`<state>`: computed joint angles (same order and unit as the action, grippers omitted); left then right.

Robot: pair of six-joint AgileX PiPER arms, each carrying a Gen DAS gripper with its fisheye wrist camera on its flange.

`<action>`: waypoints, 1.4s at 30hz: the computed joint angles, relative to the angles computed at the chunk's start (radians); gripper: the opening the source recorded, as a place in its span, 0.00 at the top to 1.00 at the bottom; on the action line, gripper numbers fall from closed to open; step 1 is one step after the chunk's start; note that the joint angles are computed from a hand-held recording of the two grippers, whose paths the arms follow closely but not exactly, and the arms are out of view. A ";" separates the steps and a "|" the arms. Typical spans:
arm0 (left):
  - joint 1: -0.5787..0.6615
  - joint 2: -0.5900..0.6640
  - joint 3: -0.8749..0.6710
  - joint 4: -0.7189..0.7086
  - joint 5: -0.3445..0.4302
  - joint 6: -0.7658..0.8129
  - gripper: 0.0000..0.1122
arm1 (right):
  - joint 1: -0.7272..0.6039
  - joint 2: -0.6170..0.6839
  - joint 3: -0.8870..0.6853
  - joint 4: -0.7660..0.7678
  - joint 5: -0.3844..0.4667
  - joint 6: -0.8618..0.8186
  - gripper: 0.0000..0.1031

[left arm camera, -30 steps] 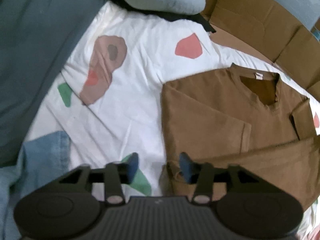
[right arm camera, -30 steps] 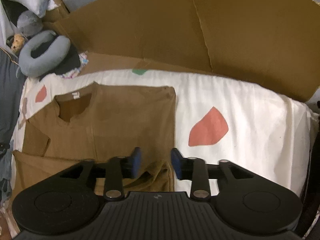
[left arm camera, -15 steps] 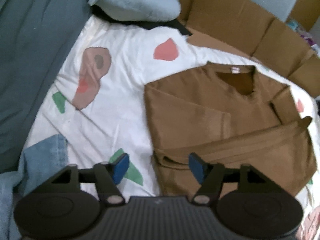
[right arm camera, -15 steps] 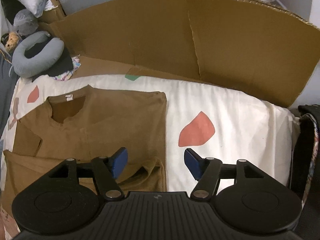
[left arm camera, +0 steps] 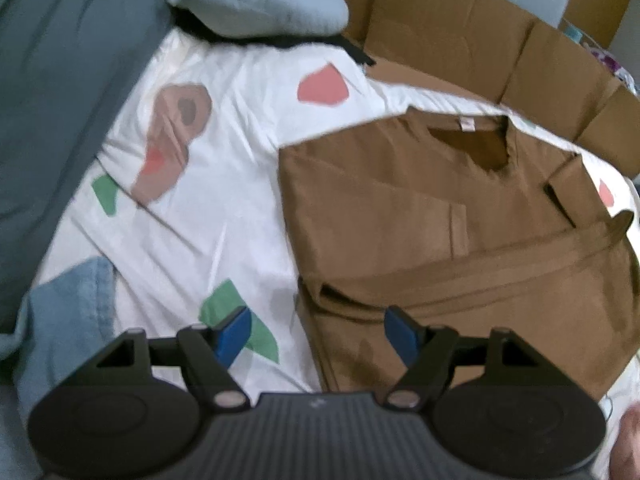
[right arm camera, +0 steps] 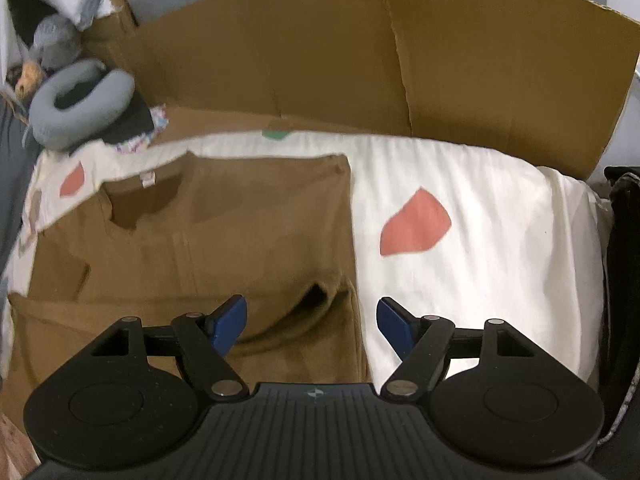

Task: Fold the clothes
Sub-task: 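Move both open grippers to the shirt's hem, then pinch the shirt hem with both grippers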

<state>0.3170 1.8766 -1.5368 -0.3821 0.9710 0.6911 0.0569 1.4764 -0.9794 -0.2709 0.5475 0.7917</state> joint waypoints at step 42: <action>-0.136 0.105 0.038 0.076 -0.281 -0.002 0.43 | -0.043 0.243 -0.061 -0.194 -0.127 0.015 0.49</action>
<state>0.1811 1.9814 -1.4992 -0.3059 0.6900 0.6890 0.0136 1.7192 -1.0409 -0.4654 0.4202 0.8063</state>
